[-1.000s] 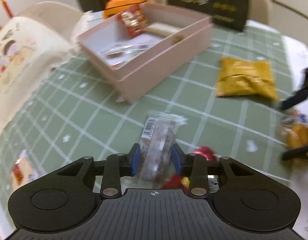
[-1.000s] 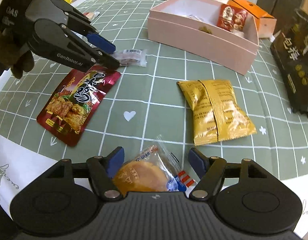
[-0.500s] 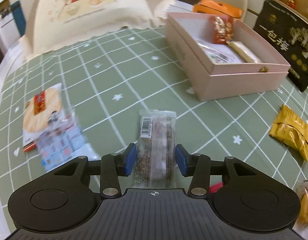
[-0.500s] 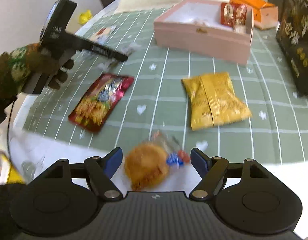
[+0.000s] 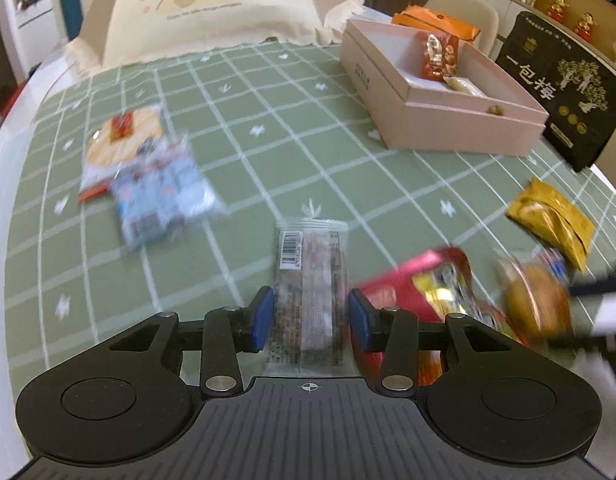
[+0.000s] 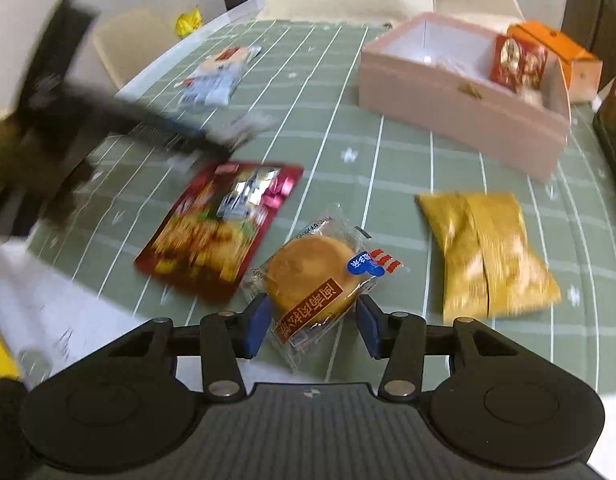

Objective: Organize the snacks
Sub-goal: 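Grasp the round bread packet with the right gripper while the left grasps a clear barcode packet, then grasp the yellow foil packet with the right gripper and carry it toward the pink box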

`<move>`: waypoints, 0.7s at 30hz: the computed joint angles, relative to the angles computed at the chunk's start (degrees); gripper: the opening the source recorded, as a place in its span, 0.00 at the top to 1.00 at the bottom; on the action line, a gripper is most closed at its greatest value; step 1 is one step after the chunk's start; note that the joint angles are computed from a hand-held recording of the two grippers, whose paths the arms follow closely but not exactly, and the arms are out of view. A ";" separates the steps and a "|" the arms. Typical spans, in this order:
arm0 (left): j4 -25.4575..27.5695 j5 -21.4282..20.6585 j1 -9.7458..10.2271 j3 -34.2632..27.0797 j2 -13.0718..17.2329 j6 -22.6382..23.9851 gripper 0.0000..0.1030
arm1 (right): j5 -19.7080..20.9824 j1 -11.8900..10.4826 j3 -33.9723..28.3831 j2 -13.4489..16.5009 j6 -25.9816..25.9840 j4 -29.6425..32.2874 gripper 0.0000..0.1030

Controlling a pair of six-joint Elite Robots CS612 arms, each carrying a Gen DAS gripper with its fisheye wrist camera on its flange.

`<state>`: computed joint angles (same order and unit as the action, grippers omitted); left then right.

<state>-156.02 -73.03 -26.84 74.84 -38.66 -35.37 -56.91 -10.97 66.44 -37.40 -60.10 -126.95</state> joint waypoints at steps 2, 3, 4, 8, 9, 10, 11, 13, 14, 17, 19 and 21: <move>0.02 0.22 -0.65 2.13 -1.32 -2.77 0.55 | 1.36 -0.05 -0.38 0.17 1.31 -1.71 0.49; -0.17 0.30 -0.97 3.01 -1.83 -4.13 0.55 | 2.81 -0.31 -0.66 0.35 2.49 -3.08 0.43; -0.54 0.29 -1.27 3.82 -2.27 -5.30 0.55 | 3.56 -0.49 -0.87 0.55 4.01 -4.87 0.28; -0.55 -0.77 -2.02 4.72 -2.93 -6.95 0.55 | 0.09 -0.27 -2.76 2.94 14.56 -16.92 0.19; -0.04 -1.07 -2.11 4.46 -2.91 -7.30 0.55 | -1.62 -0.07 -4.34 3.90 16.18 -16.50 0.19; 0.44 -1.07 -2.22 4.21 -2.87 -7.68 0.55 | -3.37 0.16 -6.25 4.97 17.85 -15.07 0.19; 1.07 -0.87 -2.31 3.88 -2.79 -8.18 0.54 | -4.74 0.36 -7.78 5.82 19.16 -13.78 0.19; 1.76 -0.65 -2.32 3.31 -2.55 -9.11 0.54 | -6.66 0.73 -9.80 7.15 20.77 -12.73 0.19; 2.14 -0.65 -2.28 2.98 -2.44 -9.56 0.55 | -7.18 0.86 -10.42 7.54 20.81 -12.15 0.19; 3.43 -0.62 -2.14 1.72 -1.90 -9.83 0.53 | -8.09 1.42 -11.58 8.44 20.65 -11.48 0.16; 3.71 -0.43 -2.10 1.22 -1.63 -10.04 0.53 | -8.56 1.83 -10.84 8.28 20.78 -13.22 0.15; 3.65 -0.17 -2.02 0.75 -1.32 -10.09 0.53 | -8.45 2.02 -10.08 8.06 21.29 -14.16 0.14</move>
<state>-152.37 -73.20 -28.86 75.59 -39.99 -45.46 -65.36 -8.96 56.35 -29.34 -38.81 -141.11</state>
